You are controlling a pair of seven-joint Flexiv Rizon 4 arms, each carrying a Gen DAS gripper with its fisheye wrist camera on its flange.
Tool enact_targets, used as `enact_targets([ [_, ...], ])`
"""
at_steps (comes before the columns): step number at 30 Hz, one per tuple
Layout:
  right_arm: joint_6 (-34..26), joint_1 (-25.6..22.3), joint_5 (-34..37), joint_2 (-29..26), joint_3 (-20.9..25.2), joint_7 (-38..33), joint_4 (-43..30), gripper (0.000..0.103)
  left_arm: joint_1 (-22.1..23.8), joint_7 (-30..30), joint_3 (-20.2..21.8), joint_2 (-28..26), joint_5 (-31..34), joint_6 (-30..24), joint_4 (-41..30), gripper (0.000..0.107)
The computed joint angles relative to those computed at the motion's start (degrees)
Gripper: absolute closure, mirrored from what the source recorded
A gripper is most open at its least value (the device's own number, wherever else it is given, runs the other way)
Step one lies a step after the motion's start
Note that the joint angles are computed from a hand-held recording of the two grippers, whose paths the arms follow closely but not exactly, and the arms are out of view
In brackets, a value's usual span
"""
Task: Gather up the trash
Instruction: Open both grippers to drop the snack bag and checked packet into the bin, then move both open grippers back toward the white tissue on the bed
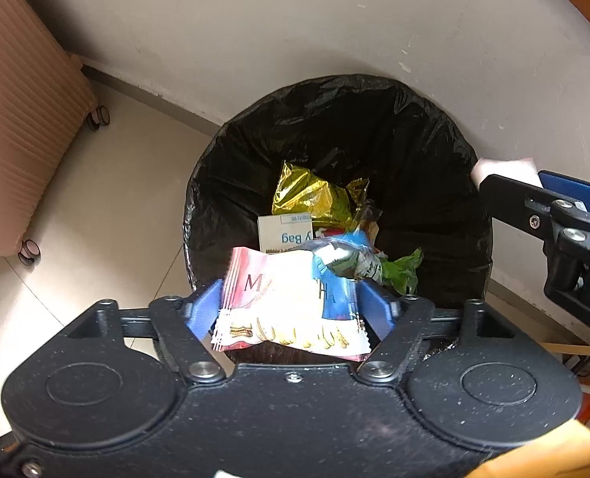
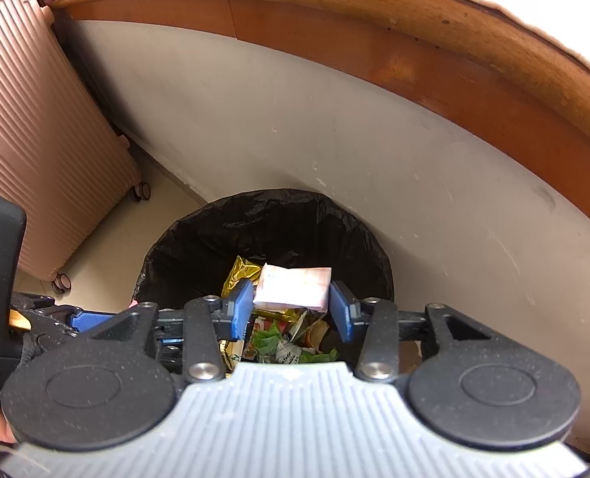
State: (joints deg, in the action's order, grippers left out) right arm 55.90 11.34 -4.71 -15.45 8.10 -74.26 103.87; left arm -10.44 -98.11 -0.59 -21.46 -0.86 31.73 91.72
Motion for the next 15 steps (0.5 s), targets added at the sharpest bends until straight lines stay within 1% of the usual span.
enact_targets([
  [6,1.0,0.2,-0.3,-0.1,-0.1,0.3,0.0,0.042,0.9,0.4,-0.4,-1.0,-2.2,-2.2,-1.3,0.03],
  [9,1.1,0.2,-0.4,-0.1,-0.2,0.6,-0.1,0.041,0.8,0.6,-0.4,-1.1,-2.3,-2.2,-1.4,0.029],
  [15,1.2,0.2,-0.7,-0.1,-0.2,1.2,-0.2,0.04,0.6,1.2,-0.4,-0.9,-2.3,-0.7,-0.7,0.02],
])
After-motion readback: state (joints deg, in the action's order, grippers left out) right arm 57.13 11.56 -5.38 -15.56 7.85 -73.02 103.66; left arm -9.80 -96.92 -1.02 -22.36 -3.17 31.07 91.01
